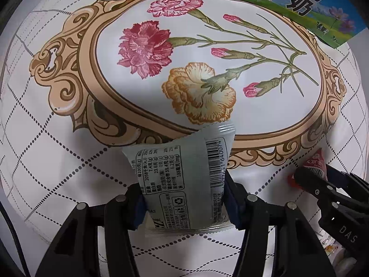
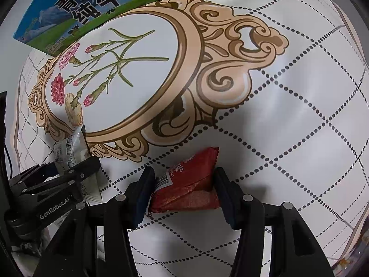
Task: Organize snacks
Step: 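Carry both packets into the box and open both tools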
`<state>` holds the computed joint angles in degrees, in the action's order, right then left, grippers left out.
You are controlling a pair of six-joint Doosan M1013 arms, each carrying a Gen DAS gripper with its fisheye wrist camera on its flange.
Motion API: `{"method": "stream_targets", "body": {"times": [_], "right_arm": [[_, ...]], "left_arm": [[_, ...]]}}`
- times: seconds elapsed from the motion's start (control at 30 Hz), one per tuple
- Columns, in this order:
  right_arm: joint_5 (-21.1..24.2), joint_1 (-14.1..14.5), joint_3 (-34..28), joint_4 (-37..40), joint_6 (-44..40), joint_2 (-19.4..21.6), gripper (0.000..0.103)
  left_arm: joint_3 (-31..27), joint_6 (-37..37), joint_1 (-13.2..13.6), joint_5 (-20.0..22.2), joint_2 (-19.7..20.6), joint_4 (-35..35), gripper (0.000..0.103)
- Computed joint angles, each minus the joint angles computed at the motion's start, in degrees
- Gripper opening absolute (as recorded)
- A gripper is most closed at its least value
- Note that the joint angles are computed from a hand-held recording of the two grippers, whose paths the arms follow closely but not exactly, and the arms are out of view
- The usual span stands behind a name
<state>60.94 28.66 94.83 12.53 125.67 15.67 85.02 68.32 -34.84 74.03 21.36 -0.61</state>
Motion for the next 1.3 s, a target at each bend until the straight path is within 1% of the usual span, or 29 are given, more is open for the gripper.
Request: {"method": "stream_targets", "body": {"times": [0.03,0.1,0.17,0.47,0.63,0.73,0.9,1.03,1.17,1.23,1.3], "right_arm": [[-0.2,0.1,0.0,-0.4,0.0,-0.1,0.055],[-0.5,0.5,0.3,-1.3,0.0,-0.5,0.052],[-0.6,0.9,0.2,-1.9,0.1,-0.7,0.051],[-1.5,1.3,-0.1,-2.2,-0.4,-1.6,0.049],[-2.9,1.2,-0.5,-2.0,-0.6,-3.4,0.049],[-4.3,0.6,-1.3,-1.5,-1.0,-5.0,0.049],[-5.7,-0.7,-3.8,-2.4,-1.9,-6.8,0.049],[-6.8,-2.5,-7.8,-3.6,-3.2,-7.0,0.049],[-6.5,-4.0,-12.4,-5.6,-4.4,-5.7,0.049],[-5.8,-5.2,-15.1,-6.8,-5.4,-4.4,0.049],[-4.8,-6.1,-17.8,-7.6,-6.2,-2.7,0.049]], "left_arm": [[0.0,0.1,0.0,0.1,-0.2,0.1,0.048],[-0.1,0.2,-0.1,0.1,-0.4,0.1,0.046],[-0.2,0.3,0.1,0.2,-0.6,-0.3,0.045],[-1.2,1.0,0.8,-0.1,-2.0,-1.9,0.044],[-3.3,2.5,1.3,-0.4,-3.0,-3.9,0.044],[-5.3,3.7,1.8,-0.5,-3.4,-5.7,0.044],[-10.6,6.6,2.8,-1.1,-3.0,-8.5,0.044],[-15.7,8.4,3.1,-1.2,-1.7,-10.1,0.044],[-22.8,9.9,3.6,0.1,1.4,-9.6,0.044],[-27.1,10.2,4.0,1.5,3.8,-9.7,0.044],[-31.9,10.8,4.3,3.9,6.6,-9.0,0.044]]}}
